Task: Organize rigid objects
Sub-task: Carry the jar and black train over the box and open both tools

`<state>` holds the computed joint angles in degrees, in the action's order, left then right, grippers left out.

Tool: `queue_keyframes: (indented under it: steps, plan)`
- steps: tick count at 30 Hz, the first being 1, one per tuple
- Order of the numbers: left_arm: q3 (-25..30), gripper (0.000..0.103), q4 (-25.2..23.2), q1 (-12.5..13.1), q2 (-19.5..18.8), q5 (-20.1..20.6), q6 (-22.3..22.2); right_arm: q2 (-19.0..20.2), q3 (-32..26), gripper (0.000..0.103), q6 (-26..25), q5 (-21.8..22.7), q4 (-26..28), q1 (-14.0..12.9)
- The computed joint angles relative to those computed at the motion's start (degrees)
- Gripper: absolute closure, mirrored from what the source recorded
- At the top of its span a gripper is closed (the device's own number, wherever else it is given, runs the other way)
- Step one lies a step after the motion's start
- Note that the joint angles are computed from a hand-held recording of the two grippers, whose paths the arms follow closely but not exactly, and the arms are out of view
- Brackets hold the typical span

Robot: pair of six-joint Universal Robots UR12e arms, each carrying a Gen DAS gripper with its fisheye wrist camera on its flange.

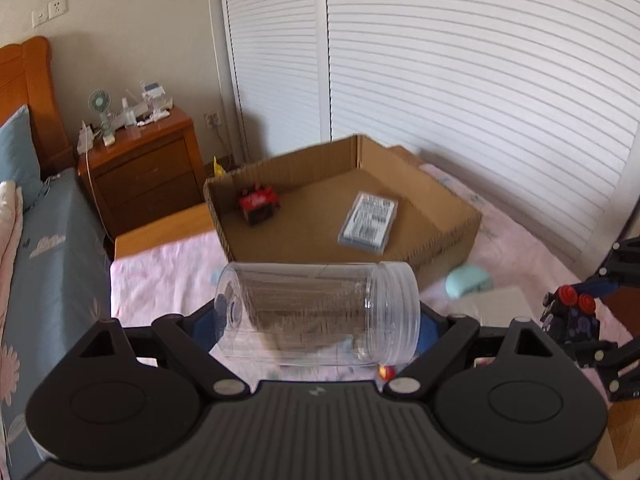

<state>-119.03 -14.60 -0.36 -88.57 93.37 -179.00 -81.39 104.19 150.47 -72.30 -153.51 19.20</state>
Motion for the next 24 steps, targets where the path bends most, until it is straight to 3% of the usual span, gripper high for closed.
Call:
queue_keyframes:
  steps: [9,14,18,24]
  plan:
    - [5.66,0.013,0.53,0.46,-6.15,0.26,-0.21,3.03,-4.54,0.048,0.63,-0.58,-3.59,0.16]
    - [5.61,0.006,3.09,0.39,-7.96,1.69,-0.82,4.47,-6.75,0.048,1.34,-0.94,-3.46,0.34]
    - [4.66,0.006,1.06,0.53,-7.09,1.62,-1.71,5.29,-8.07,0.048,1.71,-1.33,-2.75,0.58]
    - [-0.07,0.006,3.01,0.96,-2.74,-1.57,-3.82,7.19,-10.77,0.048,1.79,-2.67,-1.63,1.18]
